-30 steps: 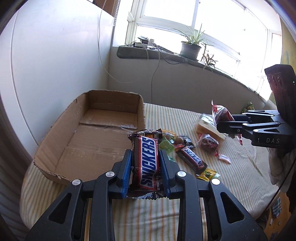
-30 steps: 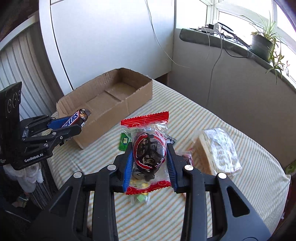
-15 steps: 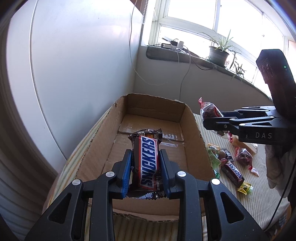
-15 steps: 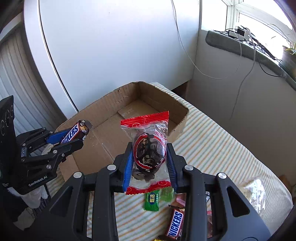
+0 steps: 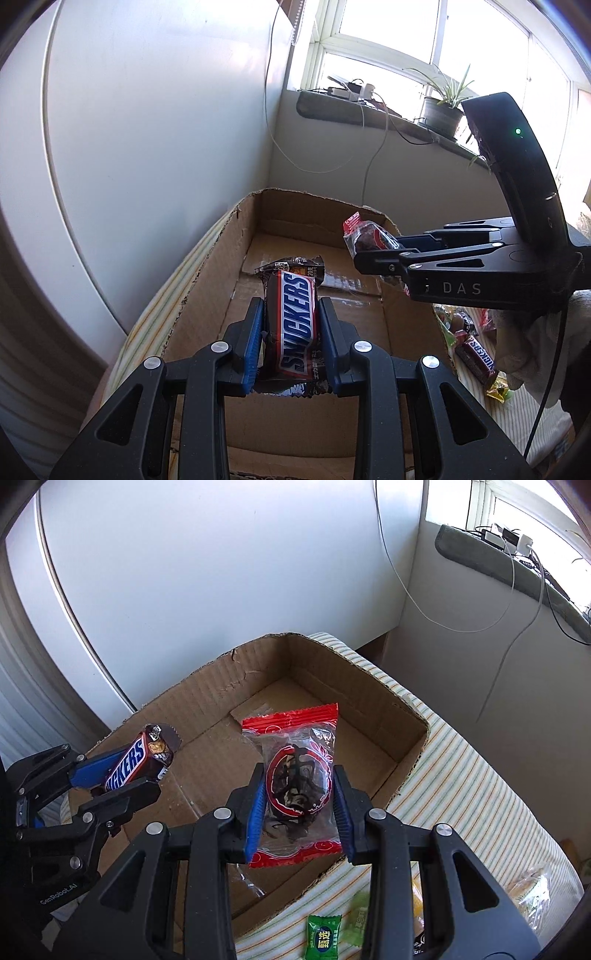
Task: Organize snacks
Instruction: 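Carry both snacks into the cardboard box and open both grippers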
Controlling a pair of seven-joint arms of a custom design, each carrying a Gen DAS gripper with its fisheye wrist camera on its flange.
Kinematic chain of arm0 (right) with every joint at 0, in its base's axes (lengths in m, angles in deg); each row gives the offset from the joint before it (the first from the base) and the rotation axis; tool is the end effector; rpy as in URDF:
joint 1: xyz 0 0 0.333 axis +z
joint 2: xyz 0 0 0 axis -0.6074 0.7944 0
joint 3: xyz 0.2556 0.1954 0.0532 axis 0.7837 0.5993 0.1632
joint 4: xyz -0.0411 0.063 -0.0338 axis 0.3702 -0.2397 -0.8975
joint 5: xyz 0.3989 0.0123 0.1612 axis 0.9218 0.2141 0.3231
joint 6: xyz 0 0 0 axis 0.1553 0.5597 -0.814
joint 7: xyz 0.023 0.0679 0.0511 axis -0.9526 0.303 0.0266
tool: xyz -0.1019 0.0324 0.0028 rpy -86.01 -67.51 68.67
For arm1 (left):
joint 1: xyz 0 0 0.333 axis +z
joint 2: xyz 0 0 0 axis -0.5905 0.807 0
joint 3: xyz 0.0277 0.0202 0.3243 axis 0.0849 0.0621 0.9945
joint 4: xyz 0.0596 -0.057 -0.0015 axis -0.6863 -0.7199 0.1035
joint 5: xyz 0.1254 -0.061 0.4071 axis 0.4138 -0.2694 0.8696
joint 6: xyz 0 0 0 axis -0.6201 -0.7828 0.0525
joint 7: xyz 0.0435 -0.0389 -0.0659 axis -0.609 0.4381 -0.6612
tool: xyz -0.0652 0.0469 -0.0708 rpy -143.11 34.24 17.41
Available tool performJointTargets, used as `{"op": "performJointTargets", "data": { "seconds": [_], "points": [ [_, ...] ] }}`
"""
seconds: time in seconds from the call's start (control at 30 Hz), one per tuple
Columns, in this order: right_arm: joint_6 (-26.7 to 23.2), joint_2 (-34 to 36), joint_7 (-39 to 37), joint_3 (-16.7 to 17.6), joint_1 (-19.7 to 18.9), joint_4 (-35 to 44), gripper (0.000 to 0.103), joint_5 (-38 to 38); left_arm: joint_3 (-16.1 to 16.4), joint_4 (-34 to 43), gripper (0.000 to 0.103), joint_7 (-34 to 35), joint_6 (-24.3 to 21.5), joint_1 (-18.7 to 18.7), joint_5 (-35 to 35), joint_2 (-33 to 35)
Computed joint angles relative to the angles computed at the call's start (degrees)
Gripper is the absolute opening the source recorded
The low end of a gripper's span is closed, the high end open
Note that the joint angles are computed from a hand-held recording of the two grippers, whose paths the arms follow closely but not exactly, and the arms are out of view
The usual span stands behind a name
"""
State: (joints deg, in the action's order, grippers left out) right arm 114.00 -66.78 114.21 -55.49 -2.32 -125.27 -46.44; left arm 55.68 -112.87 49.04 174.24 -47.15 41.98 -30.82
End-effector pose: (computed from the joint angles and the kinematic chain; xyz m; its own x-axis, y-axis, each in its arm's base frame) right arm 0.5112 0.4955 0.5047 0.7657 -0.6431 -0.0023 -0.5139 -0.6098 -0.6034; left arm 0.3812 -0.3133 0.4908 0.1169 -0.9786 0.1696 -0.5996 -0.2056 -0.7734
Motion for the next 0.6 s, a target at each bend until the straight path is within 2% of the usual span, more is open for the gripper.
{"op": "performJointTargets", "data": {
  "seconds": [0.1,0.17,0.23,0.27,0.6],
  "points": [
    [0.3,0.1,0.6,-0.4,0.3,0.0,0.038,-1.1,0.2,-0.5,0.029,0.3,-0.1,-0.3,-0.4,-0.4],
    [0.9,-0.1,0.8,-0.3,0.2,-0.3,0.046,-0.9,0.3,-0.8,0.040,0.2,-0.2,-0.3,-0.7,-0.8],
    [1.8,-0.4,0.9,-0.1,0.0,-0.7,0.066,-0.3,-0.1,-1.1,0.048,-0.5,-0.8,-0.1,-0.6,-1.6],
    [2.3,-0.6,1.0,-0.2,0.0,-0.9,0.069,-0.2,-0.1,-1.3,0.048,-0.7,-0.8,-0.1,-0.7,-2.0],
    [4.9,-5.2,1.2,0.2,-1.0,-5.5,0.069,1.0,-2.0,-0.4,0.048,-2.0,-0.8,0.4,1.5,-3.1]
  ]
}}
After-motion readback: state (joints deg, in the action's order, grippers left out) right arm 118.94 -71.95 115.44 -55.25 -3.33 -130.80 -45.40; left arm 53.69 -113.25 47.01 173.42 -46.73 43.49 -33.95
